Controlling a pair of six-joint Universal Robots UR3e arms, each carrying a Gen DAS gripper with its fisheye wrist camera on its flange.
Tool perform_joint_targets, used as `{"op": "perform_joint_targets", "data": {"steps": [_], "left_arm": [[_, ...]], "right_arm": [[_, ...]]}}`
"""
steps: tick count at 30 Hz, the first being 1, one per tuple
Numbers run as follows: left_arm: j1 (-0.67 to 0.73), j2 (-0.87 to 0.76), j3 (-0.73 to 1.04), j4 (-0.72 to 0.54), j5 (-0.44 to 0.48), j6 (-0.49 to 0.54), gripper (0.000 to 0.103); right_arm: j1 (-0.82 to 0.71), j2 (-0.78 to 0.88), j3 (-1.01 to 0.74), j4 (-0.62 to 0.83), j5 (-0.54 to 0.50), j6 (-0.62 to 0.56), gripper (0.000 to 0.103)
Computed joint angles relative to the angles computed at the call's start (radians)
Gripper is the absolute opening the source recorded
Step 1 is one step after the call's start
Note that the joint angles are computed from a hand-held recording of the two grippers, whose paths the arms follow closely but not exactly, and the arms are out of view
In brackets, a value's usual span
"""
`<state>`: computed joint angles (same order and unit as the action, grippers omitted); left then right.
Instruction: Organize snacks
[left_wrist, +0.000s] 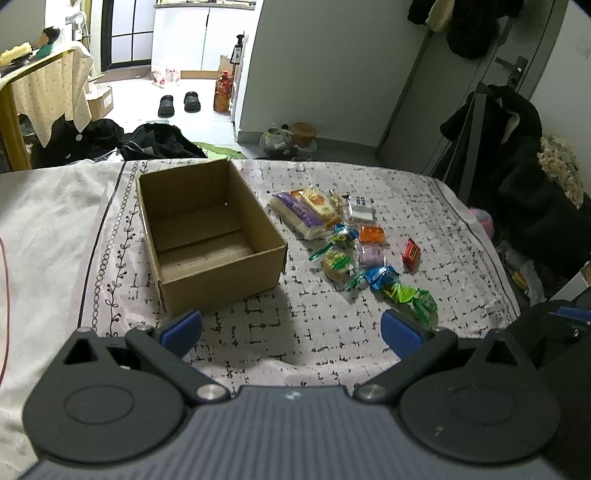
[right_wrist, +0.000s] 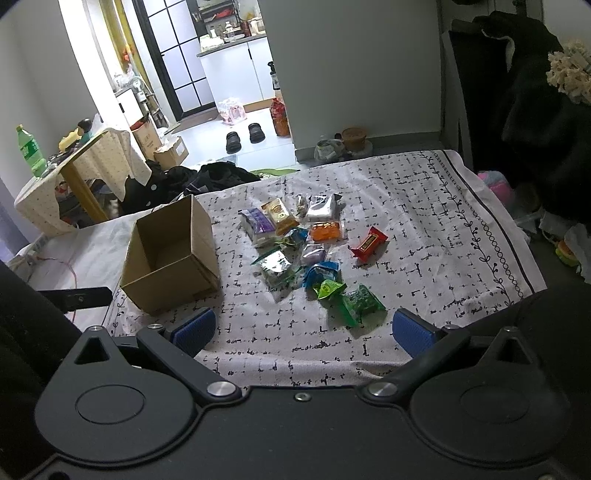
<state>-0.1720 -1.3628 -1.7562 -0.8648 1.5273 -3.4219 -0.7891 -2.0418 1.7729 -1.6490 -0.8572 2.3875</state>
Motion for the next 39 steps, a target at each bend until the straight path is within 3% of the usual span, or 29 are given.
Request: {"op": "perform_joint_targets", "data": {"steps": [16,34,39], "left_arm": [[0.008,-0.131,0.135,-0.012,-0.032,0.127,0.102],[0.001,-0.4,0.351,-0.023,-0.086,0.231,0.097],[-0.007,-0.492,0.441,-0.045,-0.111,0.286,0.096]], "right_arm": [[0.059,0.108,0.029,-0.182,-0.052,0.096,0.102],[0.179,0.369,-0.039,-0.309,-0.141,0.212,0.078],[0.208,0.457,-0.087,-0.322,-0.164,0.254,0.066]]}}
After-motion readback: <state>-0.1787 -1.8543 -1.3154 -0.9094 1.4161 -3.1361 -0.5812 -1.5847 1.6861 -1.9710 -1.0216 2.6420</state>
